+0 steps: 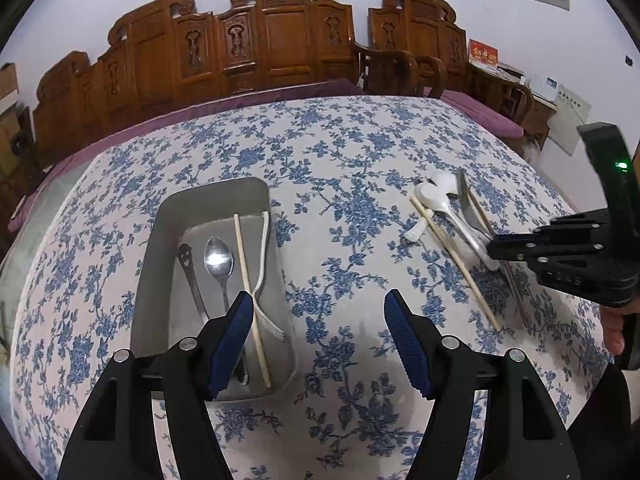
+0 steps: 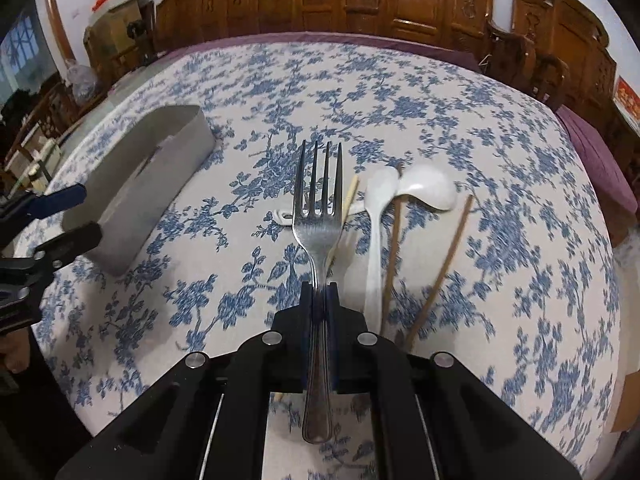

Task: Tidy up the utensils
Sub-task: 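Grasp the metal fork from the utensil pile with the right tool and lift it, then grasp a light wooden chopstick with the left tool while the right tool holds the fork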

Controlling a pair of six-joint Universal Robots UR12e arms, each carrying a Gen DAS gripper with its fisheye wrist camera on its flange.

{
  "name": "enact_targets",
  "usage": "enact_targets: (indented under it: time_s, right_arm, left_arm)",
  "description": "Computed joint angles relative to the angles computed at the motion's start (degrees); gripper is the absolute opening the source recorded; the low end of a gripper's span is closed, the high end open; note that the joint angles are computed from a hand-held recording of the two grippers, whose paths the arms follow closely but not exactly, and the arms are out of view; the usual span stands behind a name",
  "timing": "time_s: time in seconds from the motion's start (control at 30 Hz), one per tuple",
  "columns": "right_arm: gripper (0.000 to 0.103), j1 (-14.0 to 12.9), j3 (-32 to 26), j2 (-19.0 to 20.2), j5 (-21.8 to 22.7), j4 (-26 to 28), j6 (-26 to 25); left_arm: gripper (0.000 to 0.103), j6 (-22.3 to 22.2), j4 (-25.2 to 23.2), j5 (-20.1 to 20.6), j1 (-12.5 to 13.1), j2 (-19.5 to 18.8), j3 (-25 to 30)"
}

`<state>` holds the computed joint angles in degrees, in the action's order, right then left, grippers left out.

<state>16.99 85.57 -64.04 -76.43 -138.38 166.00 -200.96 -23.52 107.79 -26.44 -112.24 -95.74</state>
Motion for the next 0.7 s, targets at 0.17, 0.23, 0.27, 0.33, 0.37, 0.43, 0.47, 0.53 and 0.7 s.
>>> enact_targets:
  time_s: [0.17,0.23,0.27,0.33,0.37,0.43,0.47,0.53,0.7]
  right_arm:
    - [0.008,-1.46,3.48,-2.63,1.79,-2.81,0.02]
    - [0.008,-2.09,4.49,-3.39,2.67,-3.54,0.27]
    - [0.008,-2.52,5.11,-3.86,3.12,-4.07,0.38]
    - [0.008,-2.97,5.85,-4.45,3.62,-4.72,0.23]
    - [0.008,-3.3,6.18,-4.72,3.95,-4.98,0.3]
    - [0.008,-3.94,6.7,-5.17,4.51,-5.51,0.56]
    - [0.008,-4.15,6.9,-5.33,4.73,-5.67,0.58]
    - [0.008,-4.54,7.23,-5.59,5.1,-5.92,0.42]
    - [0.008,-5.35,7.69,-5.67,6.4,-6.2,0.22]
  left_arm:
    - [0.065,-0.34,-0.14,0.8,-1.35,-1.01,1.77]
    - [0.065,-0.25,-0.57,0.56,-1.87,-1.63,2.88]
    - [0.065,0.03,-0.97,0.42,-2.22,-2.11,3.65]
    - [0.065,0.09,-2.17,0.78,-2.88,-3.05,5.11]
    - [0.065,-0.26,-2.54,0.42,-3.05,-3.39,5.56]
    - [0.065,-1.23,-3.37,-0.8,-3.2,-4.15,6.62]
    - [0.065,-1.92,-4.02,-1.55,-3.28,-4.8,7.5]
    - [0.065,-2.76,-5.24,-2.26,-3.38,-5.83,8.89]
    - [0.064,-3.97,-8.7,-3.81,-3.36,-8.41,12.38]
